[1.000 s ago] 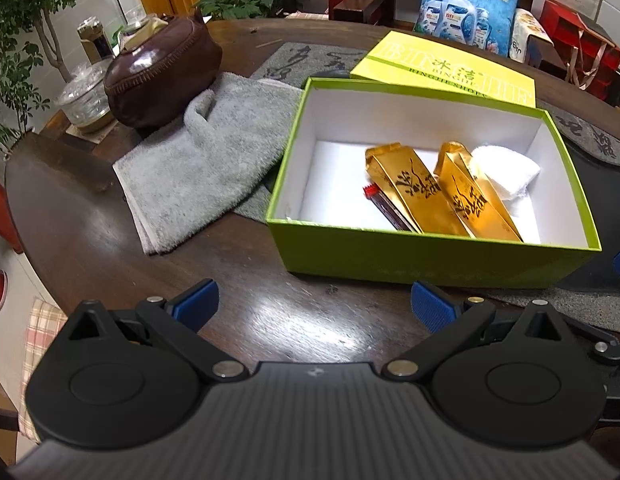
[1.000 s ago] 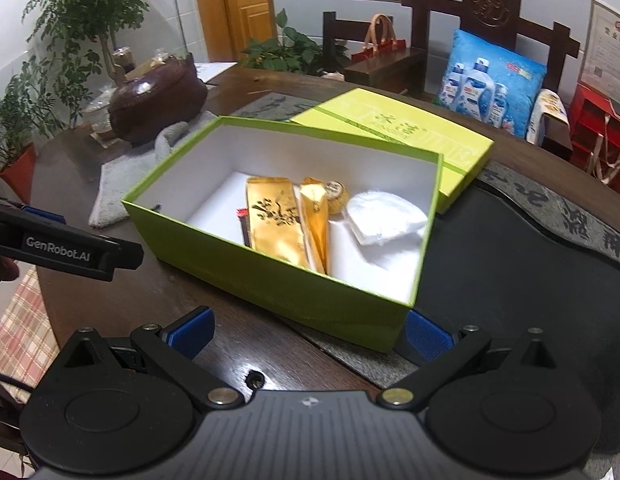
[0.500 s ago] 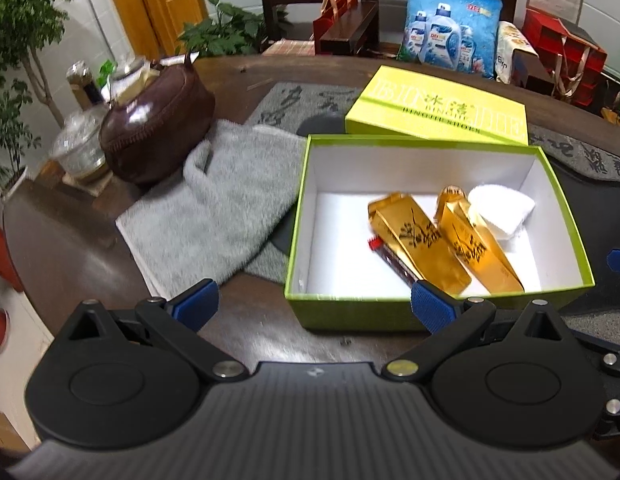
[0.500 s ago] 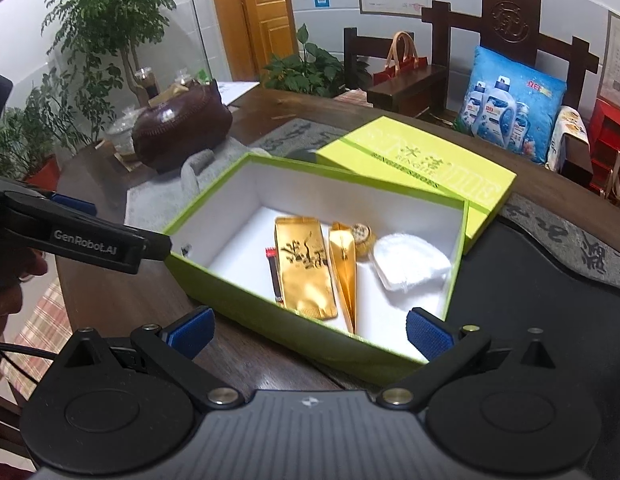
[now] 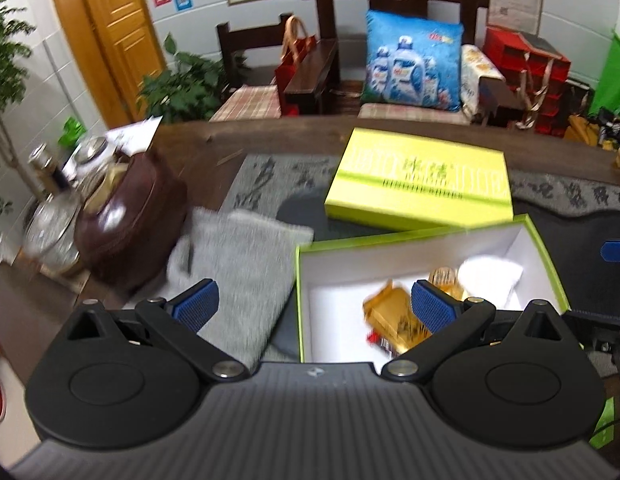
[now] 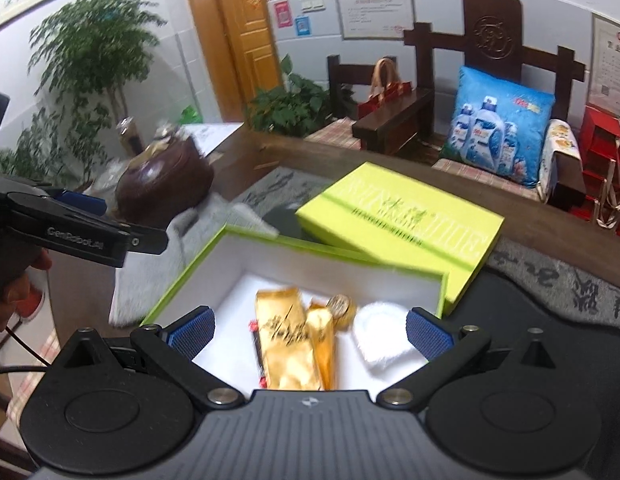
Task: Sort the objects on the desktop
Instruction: 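Move both tools over to the yellow BINGJIE SHOES lid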
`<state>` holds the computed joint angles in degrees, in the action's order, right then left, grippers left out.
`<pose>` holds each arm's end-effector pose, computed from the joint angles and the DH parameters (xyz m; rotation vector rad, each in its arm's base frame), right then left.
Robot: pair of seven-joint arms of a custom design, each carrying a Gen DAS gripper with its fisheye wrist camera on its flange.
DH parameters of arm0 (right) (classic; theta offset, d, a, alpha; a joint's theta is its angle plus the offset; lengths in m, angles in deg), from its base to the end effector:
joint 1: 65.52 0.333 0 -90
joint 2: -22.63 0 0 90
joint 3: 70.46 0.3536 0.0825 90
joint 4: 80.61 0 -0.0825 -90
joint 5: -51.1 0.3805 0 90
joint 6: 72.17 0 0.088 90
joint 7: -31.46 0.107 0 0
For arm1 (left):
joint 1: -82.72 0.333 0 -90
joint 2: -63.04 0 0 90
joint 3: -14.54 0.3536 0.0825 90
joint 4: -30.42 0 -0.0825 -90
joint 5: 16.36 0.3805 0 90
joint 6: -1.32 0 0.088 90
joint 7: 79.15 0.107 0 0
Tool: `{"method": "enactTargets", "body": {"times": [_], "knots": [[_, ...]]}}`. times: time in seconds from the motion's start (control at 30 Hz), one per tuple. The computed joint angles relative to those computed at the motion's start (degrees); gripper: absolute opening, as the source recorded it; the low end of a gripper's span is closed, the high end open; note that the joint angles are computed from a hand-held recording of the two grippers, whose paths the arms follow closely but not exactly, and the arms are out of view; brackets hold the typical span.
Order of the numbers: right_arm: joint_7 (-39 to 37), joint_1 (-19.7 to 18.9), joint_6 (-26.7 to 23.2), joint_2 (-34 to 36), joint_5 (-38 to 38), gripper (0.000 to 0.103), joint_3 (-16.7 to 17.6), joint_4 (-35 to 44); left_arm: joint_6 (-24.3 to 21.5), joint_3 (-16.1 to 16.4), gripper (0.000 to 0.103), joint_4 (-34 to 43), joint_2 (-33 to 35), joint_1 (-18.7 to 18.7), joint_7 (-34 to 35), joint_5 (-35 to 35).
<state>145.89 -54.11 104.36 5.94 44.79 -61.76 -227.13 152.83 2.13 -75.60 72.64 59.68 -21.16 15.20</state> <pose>0.4283 0.1712 0.5033 -1.7232 1.6489 -0.5043 0.5275 -0.3809 0.5420 -1.3665 2.1722 -0.7128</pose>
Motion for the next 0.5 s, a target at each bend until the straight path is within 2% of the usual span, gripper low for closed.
{"method": "enactTargets", "body": {"times": [0.17, 0.33, 0.4, 0.5], "knots": [[4.01, -6.39, 0.32, 3.77, -3.69, 0.103, 2.29, 4.33, -0.72, -0.69, 0.103, 9.58, 7.20, 0.77, 10.50, -5.71], [3.85, -5.40, -2.96, 7.55, -3.77, 0.103, -1.63, 8.98, -4.44, -0.86, 0.103, 21.64, 16.37, 0.37, 21.15, -12.30], [6.26, -6.93, -5.70, 9.09, -6.80, 0.103, -1.81, 11.31, -7.08, -0.53, 0.103, 27.41, 20.43, -0.24, 24.43, -14.24], [8.72, -7.21, -9.60, 11.10, -10.34, 0.103, -3.38, 14.37, -11.60, -0.22, 0.103, 36.63, 26.69, -1.10, 29.31, -17.04]]}}
